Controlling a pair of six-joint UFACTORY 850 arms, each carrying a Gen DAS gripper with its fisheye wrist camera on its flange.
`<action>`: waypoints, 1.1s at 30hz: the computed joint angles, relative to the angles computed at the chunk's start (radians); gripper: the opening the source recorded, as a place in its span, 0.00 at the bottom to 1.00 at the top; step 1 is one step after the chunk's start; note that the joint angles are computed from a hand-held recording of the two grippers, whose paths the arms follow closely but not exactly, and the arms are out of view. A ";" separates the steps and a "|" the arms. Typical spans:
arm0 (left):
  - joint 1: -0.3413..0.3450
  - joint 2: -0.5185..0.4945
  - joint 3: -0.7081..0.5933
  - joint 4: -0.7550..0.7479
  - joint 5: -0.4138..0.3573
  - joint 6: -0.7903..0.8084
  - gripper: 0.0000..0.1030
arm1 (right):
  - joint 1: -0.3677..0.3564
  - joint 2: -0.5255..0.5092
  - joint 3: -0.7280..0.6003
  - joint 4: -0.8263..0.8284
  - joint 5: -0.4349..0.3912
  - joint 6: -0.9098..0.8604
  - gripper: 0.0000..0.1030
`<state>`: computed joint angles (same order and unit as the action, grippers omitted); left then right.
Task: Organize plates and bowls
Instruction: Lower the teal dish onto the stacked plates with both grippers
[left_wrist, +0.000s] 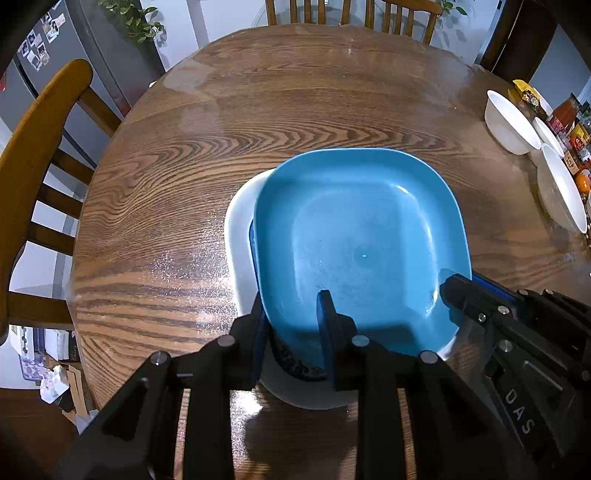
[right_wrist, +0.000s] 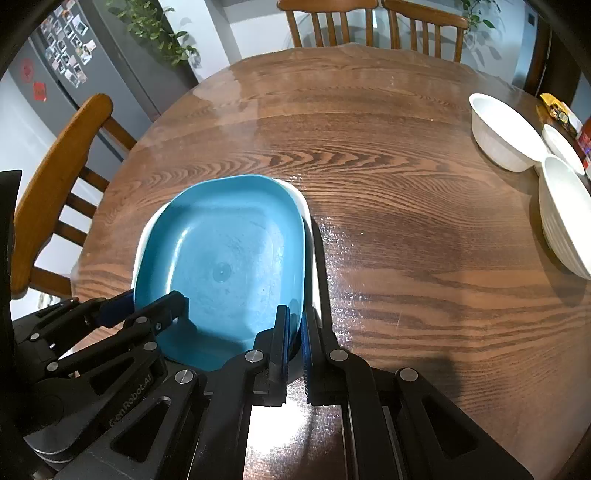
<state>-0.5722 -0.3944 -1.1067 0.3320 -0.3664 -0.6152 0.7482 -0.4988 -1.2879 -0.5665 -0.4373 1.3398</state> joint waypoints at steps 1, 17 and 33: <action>0.000 0.000 0.000 0.003 -0.001 -0.002 0.23 | 0.001 -0.003 -0.005 0.003 -0.007 -0.005 0.07; -0.009 -0.003 -0.004 0.040 -0.012 -0.040 0.24 | -0.002 -0.007 -0.015 0.038 -0.021 -0.025 0.07; -0.011 0.019 0.014 0.056 -0.010 -0.058 0.30 | 0.008 -0.004 -0.017 -0.006 -0.035 0.023 0.07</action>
